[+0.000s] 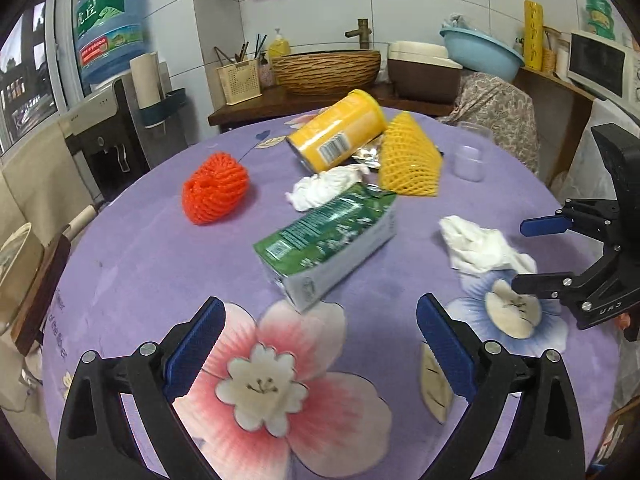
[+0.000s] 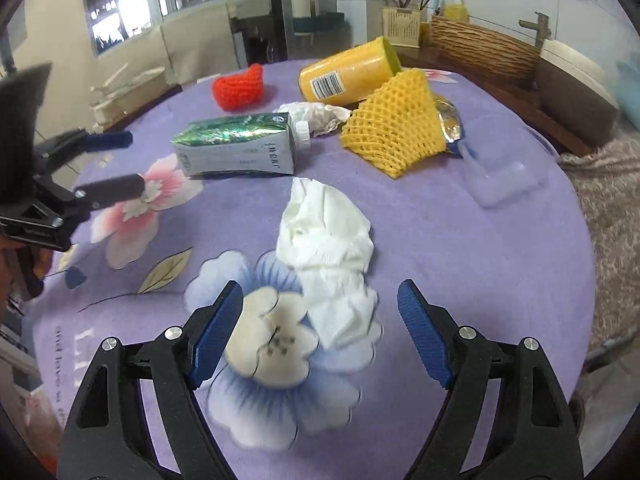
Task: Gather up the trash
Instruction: 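Grasp the white tissue with the right tool while the left tool grasps the green milk carton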
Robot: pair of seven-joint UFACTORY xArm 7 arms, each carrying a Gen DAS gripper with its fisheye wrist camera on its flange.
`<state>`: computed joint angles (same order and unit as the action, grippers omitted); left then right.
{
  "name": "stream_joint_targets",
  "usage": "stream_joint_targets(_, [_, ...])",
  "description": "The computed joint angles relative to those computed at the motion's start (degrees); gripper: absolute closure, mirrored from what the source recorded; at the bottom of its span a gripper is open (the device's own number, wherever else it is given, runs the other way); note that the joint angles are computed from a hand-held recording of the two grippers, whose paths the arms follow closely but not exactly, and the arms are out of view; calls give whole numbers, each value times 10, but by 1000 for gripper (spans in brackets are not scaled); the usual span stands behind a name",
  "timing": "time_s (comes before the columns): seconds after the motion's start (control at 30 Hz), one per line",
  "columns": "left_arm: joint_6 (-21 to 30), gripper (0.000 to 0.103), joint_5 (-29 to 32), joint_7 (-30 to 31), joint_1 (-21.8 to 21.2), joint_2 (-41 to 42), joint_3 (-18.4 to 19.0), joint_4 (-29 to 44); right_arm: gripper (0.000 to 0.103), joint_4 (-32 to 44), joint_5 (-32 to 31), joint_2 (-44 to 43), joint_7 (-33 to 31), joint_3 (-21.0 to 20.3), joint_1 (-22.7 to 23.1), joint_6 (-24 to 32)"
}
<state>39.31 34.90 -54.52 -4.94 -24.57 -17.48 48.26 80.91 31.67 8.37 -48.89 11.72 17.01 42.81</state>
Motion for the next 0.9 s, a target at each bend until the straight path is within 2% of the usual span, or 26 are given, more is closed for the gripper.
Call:
stream_joint_targets(0.03, [0, 8, -7, 18, -2, 8, 10, 5, 24, 19, -30, 21, 25, -1, 10, -2])
stream_joint_targets(0.2, [18, 7, -37, 116, -11, 60, 44, 54, 25, 68, -83, 68, 72, 1, 18, 2])
stream_joint_targets(0.33, [48, 7, -44, 174, -21, 109, 55, 102, 38, 82, -97, 82, 80, 11, 18, 3])
stream_joint_targets(0.4, [53, 7, -61, 199, -30, 125, 64, 118, 52, 75, -103, 77, 77, 13, 20, -5])
stream_joint_targets(0.5, [68, 7, -73, 215, -37, 149, 72, 145, 67, 52, -86, 59, 57, 19, 13, -18])
stream_joint_targets(0.57, [80, 7, -88, 239, -44, 167, 79, 165, 73, 39, -69, 48, 44, 21, 8, -22])
stream_joint_targets(0.8, [150, 8, -87, 296, -69, 223, 90, 229, 74, 0, -6, 5, 2, 14, -5, -25])
stream_joint_targets(0.9, [169, 14, -83, 301, -79, 239, 93, 248, 73, -16, 13, -11, -12, 6, -7, -20])
